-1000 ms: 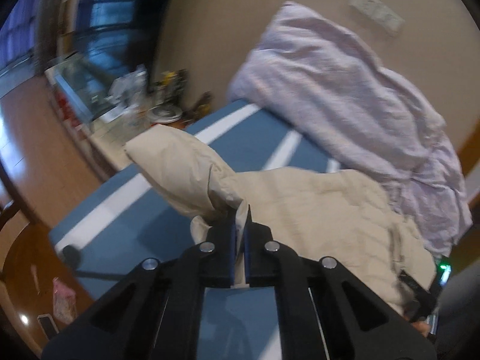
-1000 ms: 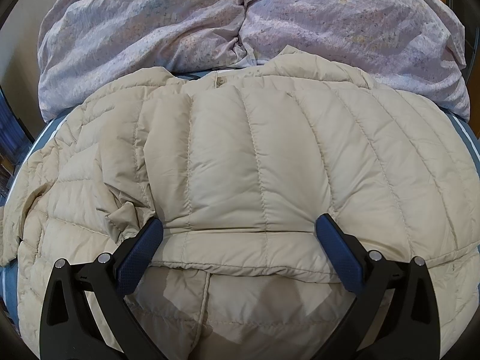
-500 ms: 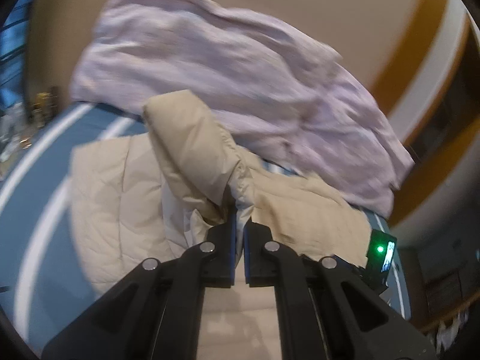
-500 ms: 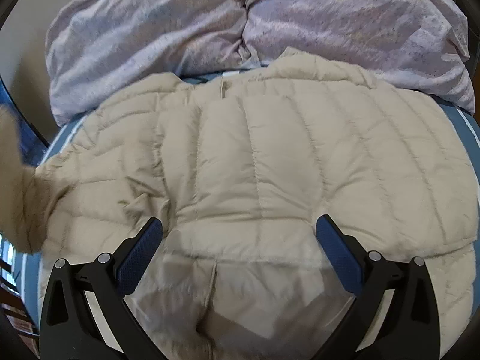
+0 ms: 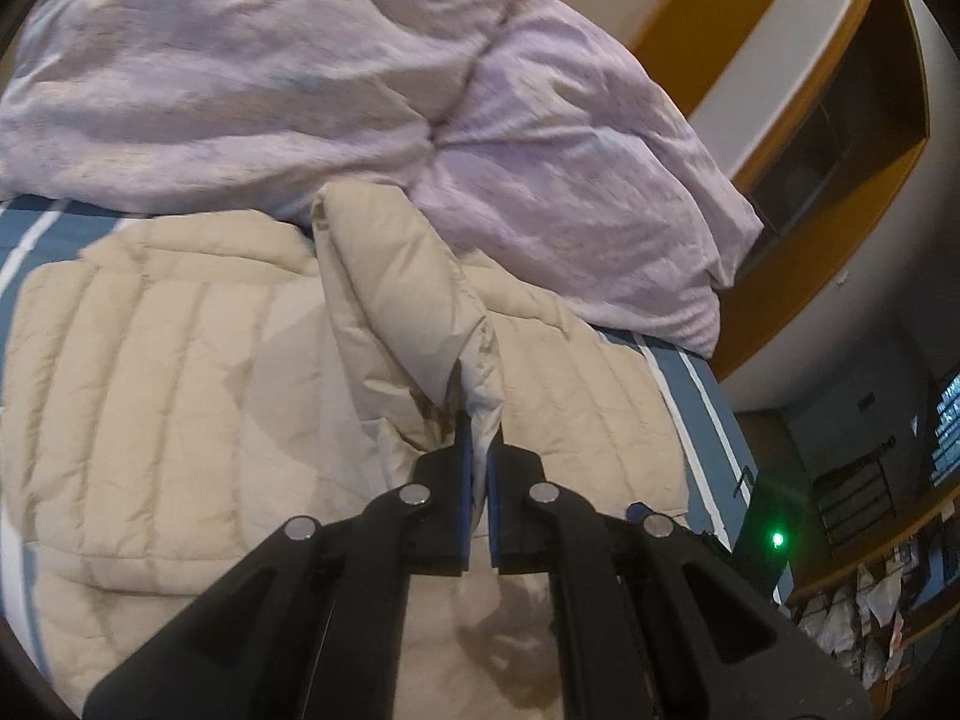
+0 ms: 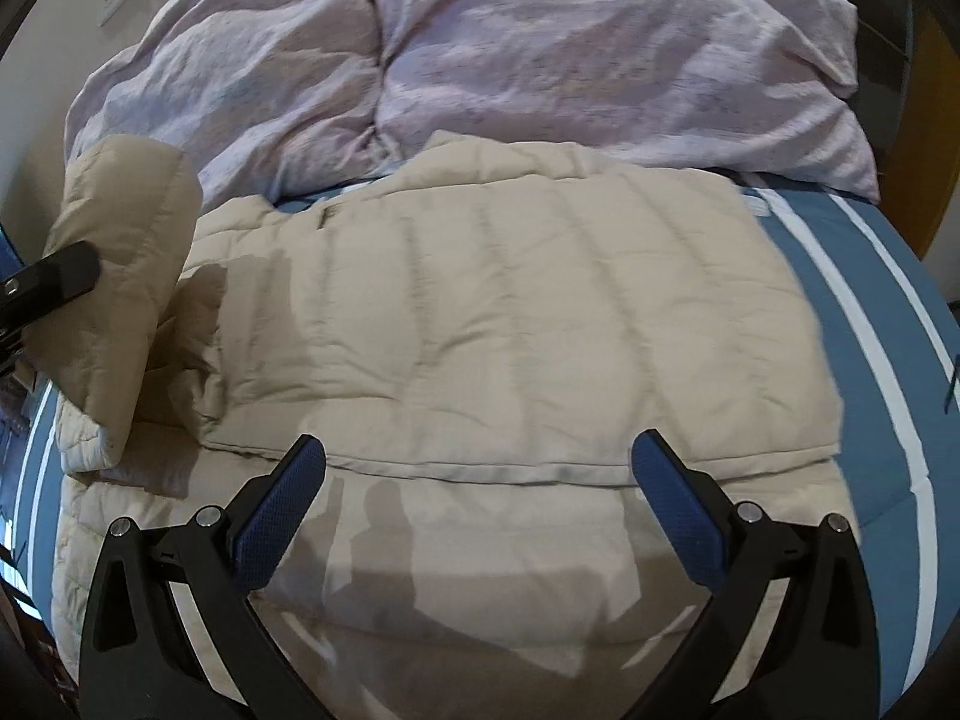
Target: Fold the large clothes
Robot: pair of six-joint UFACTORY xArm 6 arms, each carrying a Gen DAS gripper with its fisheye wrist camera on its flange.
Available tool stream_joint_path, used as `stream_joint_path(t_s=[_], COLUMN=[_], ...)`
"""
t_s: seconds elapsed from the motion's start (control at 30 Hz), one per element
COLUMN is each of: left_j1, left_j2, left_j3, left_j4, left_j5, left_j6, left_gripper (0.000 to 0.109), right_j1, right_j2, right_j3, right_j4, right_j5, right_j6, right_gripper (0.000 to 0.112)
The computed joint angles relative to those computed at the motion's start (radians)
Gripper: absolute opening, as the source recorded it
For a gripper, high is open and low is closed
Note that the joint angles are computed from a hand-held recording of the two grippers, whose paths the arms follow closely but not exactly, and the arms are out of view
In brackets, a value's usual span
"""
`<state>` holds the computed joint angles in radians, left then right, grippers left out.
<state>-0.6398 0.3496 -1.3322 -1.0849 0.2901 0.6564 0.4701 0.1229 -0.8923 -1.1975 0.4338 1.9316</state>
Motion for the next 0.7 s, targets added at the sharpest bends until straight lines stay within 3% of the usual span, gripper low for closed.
stream_joint_path(t_s=[0.2, 0.23, 0.27, 0.37, 0.53, 0.7], left_j1=[-0.027, -0.029, -0.031, -0.033, -0.01, 0.028], left_j2=[0.075, 0.078, 0.076, 0.046, -0.013, -0.042], left_j3=[-0.085, -0.09, -0.088, -0.058, 0.007, 0.055], left_j4=[0.07, 0.069, 0.057, 0.018, 0.025, 0.05], left_j5=[0.077, 0.089, 0.094, 0.077, 0.029, 0.013], left_j6=[-0.084, -0.088, -0.077, -0.031, -0.016, -0.036], left_gripper=[0.006, 0.011, 0.024, 0.048, 0.057, 0.058], right_j1=[-0.011, -0.014, -0.016, -0.016, -0.014, 0.018], right_j2=[-0.046, -0.052, -0.057, -0.077, -0.094, -0.082], right_j3=[0.06, 0.068, 0.075, 0.091, 0.088, 0.036], right_j4=[-0.062, -0.076, -0.084, -0.114, -0.15, -0.16], right_j5=[0.009, 0.003, 0.001, 0.001, -0.021, -0.005], right_j6=[0.079, 0.094, 0.102, 0.134, 0.158, 0.126], right_gripper=[0.102, 0.102, 0.102, 0.102, 0.09, 0.078])
